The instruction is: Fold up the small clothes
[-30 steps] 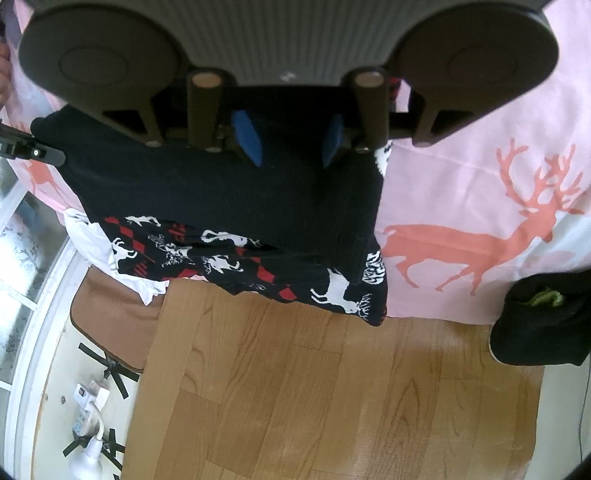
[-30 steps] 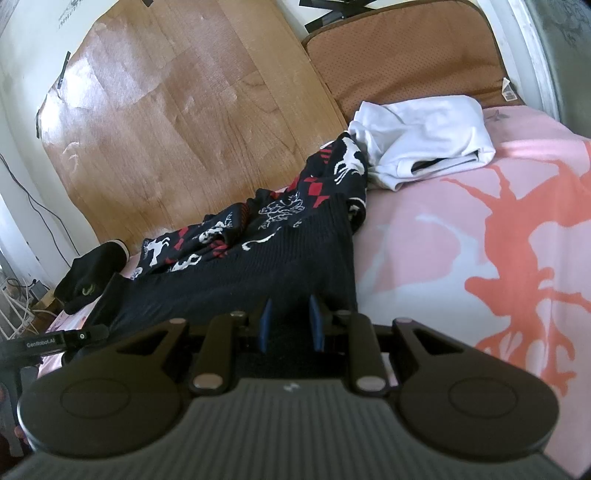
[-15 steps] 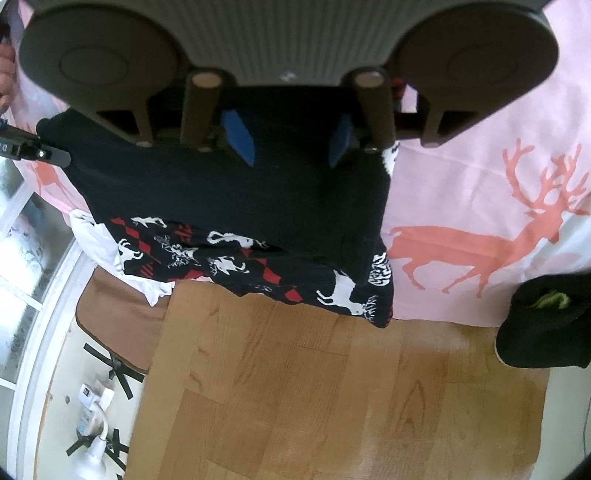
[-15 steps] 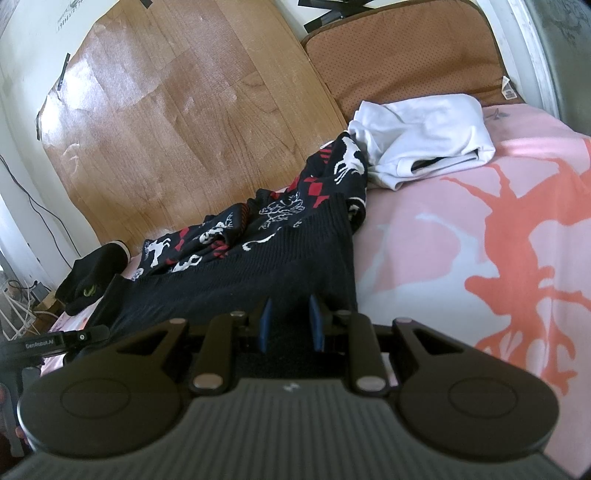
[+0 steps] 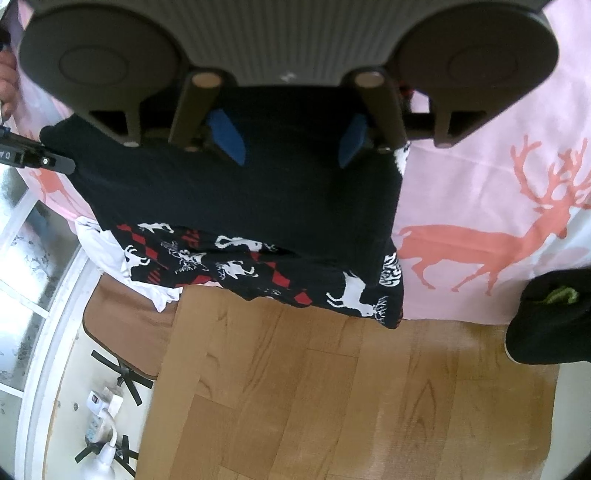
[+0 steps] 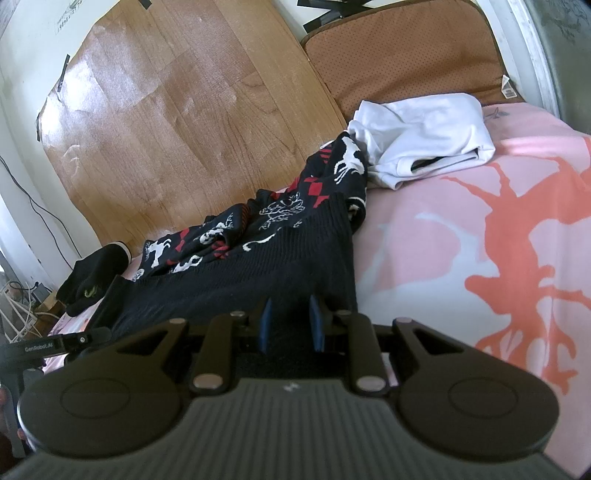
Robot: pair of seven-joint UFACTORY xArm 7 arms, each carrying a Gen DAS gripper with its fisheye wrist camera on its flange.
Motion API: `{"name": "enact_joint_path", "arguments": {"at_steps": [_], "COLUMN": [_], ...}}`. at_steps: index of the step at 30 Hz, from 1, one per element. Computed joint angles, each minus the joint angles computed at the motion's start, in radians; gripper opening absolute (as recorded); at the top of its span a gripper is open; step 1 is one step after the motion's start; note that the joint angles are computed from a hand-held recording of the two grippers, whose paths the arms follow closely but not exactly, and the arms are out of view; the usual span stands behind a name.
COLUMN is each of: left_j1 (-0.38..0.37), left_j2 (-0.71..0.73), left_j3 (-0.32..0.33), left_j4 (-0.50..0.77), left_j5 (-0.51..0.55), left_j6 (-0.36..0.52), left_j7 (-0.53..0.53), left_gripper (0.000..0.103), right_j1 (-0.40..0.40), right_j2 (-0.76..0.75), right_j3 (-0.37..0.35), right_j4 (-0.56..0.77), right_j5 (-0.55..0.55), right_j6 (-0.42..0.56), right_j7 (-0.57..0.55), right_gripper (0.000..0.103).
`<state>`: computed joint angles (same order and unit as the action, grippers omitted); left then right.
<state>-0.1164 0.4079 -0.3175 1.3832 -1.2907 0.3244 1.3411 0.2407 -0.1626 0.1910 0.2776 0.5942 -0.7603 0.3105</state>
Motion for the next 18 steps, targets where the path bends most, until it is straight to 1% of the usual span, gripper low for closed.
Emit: {"name": "enact_joint_path", "arguments": {"at_steps": [4, 6, 9, 18], "left_j1": [0.001, 0.001, 0.001, 0.000], "left_j2": [0.002, 0.001, -0.001, -0.002], "left_j3": [0.002, 0.001, 0.001, 0.007], "left_j4": [0.003, 0.002, 0.000, 0.000], "left_j5": [0.004, 0.006, 0.005, -0.002], "left_j6": [0.013, 0.020, 0.019, 0.032], "left_j7": [-0.001, 0.002, 0.010, 0.013], "left_gripper": [0.064, 0.068, 0.071, 0.072], "right_j1": [0.001, 0.001, 0.001, -0.001], "right_j2": [0.000, 0.000, 0.001, 0.000], "right_j3": [0.000, -0.001, -0.001, -0.004], "right_j4": [0.000, 0.000, 0.000, -0.004], "right_j5": [0.001, -0.001, -0.002, -0.011], "right_j6": [0.000, -0.001, -0.002, -0.005], "right_j7": [0.000, 0.002, 0.002, 0.009], "right_gripper": [0.026, 0.026, 0.026, 0.026]}}
